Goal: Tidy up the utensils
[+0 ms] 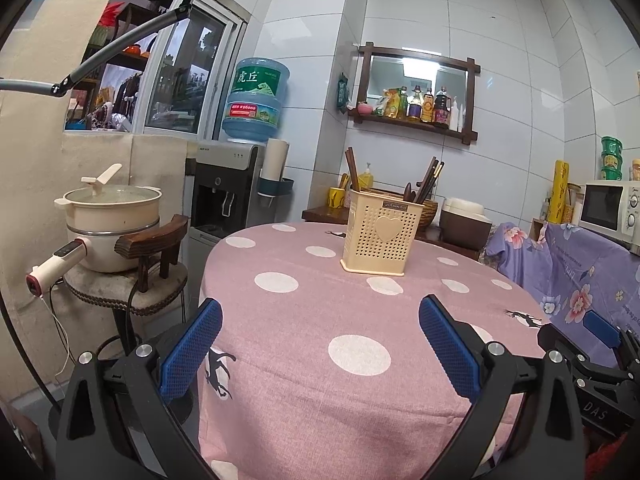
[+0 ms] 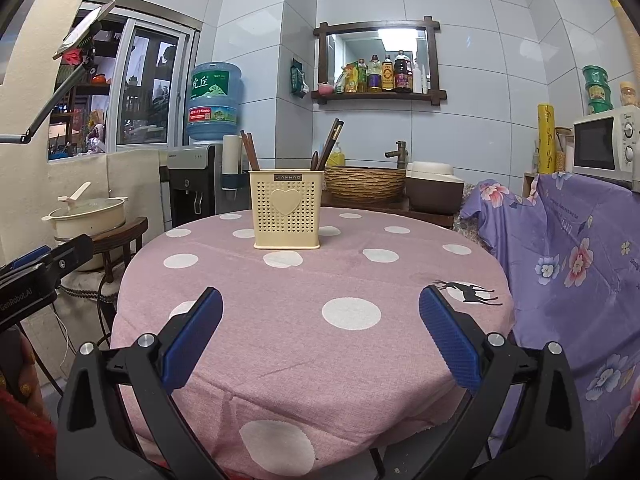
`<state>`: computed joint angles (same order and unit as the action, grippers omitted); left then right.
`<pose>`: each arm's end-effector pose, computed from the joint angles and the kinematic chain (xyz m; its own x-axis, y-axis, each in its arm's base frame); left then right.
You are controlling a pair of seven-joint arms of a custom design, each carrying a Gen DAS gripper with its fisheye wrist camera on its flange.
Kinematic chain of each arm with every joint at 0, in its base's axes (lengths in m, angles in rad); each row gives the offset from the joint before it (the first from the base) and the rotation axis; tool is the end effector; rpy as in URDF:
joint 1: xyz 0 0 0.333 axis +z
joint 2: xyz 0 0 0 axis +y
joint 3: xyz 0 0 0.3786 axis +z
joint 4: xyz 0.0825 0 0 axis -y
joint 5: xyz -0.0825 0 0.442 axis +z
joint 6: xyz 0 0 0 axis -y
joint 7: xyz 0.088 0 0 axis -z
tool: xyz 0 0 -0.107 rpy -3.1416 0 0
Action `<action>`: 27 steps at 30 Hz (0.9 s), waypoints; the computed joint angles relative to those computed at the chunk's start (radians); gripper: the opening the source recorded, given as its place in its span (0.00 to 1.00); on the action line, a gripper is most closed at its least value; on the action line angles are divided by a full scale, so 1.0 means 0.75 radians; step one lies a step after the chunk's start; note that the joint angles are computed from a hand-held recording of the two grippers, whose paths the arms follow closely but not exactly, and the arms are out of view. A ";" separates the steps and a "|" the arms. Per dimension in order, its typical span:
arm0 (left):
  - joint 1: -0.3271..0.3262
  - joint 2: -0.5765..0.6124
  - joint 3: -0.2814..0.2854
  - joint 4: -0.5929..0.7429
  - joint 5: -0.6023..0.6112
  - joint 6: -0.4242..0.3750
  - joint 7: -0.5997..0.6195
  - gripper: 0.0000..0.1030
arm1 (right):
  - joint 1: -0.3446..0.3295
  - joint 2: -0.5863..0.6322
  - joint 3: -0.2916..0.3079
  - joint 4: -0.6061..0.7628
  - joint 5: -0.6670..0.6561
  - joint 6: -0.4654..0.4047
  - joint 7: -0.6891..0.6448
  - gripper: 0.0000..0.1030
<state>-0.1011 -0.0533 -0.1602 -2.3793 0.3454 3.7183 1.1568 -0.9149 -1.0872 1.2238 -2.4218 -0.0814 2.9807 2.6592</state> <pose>0.5255 -0.1885 0.5337 -0.4015 -0.9039 0.1475 -0.2464 -0.0485 -0.9680 0.4469 0.2969 0.5253 -0.3688 -0.9293 0.0212 -0.2154 0.0632 -0.9745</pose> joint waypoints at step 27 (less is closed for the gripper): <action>0.007 0.000 0.012 0.000 0.084 -0.014 -0.050 0.95 | -0.004 0.008 0.002 -0.001 -0.003 0.007 -0.002 0.94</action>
